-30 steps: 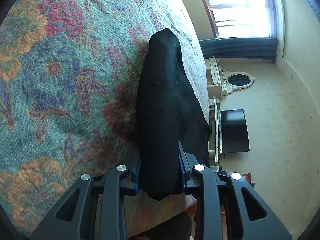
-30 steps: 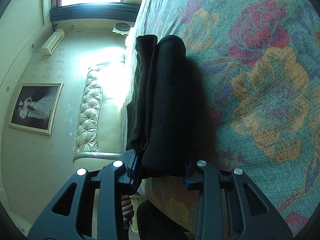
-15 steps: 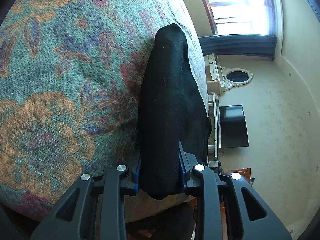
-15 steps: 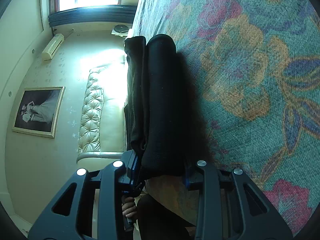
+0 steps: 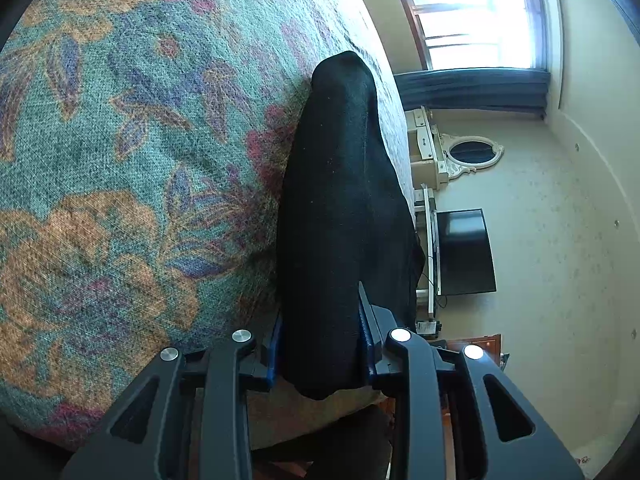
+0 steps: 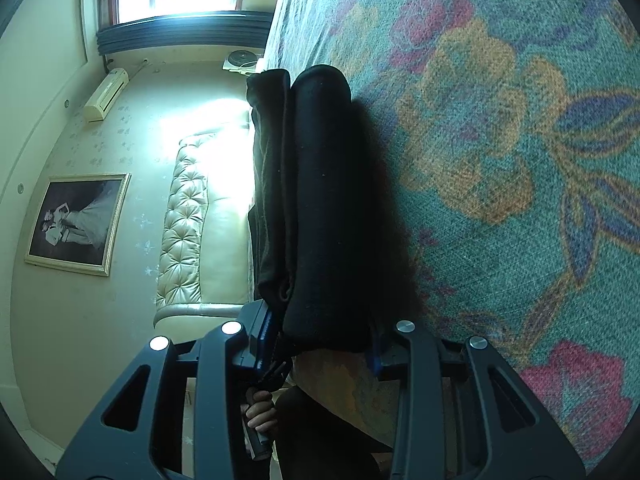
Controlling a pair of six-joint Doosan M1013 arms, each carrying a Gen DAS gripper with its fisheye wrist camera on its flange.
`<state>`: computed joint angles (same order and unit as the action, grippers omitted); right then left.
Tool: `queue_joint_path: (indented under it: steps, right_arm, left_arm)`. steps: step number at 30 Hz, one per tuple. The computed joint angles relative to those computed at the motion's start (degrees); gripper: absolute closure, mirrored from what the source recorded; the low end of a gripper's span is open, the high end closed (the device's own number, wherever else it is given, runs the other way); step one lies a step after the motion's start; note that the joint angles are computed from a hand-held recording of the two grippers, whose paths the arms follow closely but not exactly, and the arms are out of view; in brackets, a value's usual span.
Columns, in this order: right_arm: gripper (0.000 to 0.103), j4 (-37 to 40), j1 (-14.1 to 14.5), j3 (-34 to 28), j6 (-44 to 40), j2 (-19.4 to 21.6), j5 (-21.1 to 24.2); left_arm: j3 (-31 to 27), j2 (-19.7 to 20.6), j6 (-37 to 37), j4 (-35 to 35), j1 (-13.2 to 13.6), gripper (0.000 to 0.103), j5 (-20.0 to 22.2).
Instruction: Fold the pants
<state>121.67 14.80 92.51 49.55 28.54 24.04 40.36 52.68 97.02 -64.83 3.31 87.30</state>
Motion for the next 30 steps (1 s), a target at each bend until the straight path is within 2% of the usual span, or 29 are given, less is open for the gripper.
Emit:
queue_joint_path:
  steps: [6, 9, 10, 11, 14, 20, 22, 26, 28, 30]
  right_arm:
    - [0.056, 5.5, -0.3, 0.9, -4.4, 0.1, 3.0]
    - [0.047, 9.9, -0.5, 1.9, -8.3, -0.1, 5.2]
    - [0.046, 10.8, -0.5, 2.2, -9.2, -0.1, 5.8]
    - [0.043, 11.3, -0.5, 2.4, -9.9, -0.2, 6.2]
    - [0.040, 11.3, -0.6, 3.0, -10.1, -0.8, 6.4]
    - [0.039, 10.8, -0.7, 4.1, -10.2, -1.9, 6.1]
    - [0.039, 10.2, -0.7, 4.4, -10.3, -2.4, 5.5]
    - [0.038, 8.5, -0.6, 4.8, -9.8, -3.1, 3.9]
    - [0.038, 6.9, -0.4, 4.7, -8.9, -3.5, 2.5]
    - [0.037, 4.3, 0.0, 4.3, -7.3, -3.8, 0.5]
  left_arm:
    - [0.7, 0.2, -0.4, -2.6, 0.3, 0.061, -0.4]
    - [1.5, 0.5, -0.2, -8.2, 0.7, 0.036, -0.7]
    - [2.0, 0.3, 0.2, -10.1, 0.8, 0.024, -1.1]
    - [2.2, 0.1, 0.2, -10.5, 0.8, 0.018, -1.5]
    - [1.4, -0.5, 0.4, -6.5, 0.3, 0.017, -1.8]
    - [2.9, -3.8, 8.6, 4.5, -1.0, 0.017, -4.6]
    - [4.9, -6.0, 13.5, 9.3, -1.6, 0.017, -7.6]
    - [10.7, -11.3, 22.7, 18.5, -3.1, 0.017, -17.5]
    - [13.5, -13.6, 25.8, 22.4, -4.1, 0.017, -22.5]
    - [15.3, -15.0, 27.4, 24.5, -4.9, 0.017, -25.4]
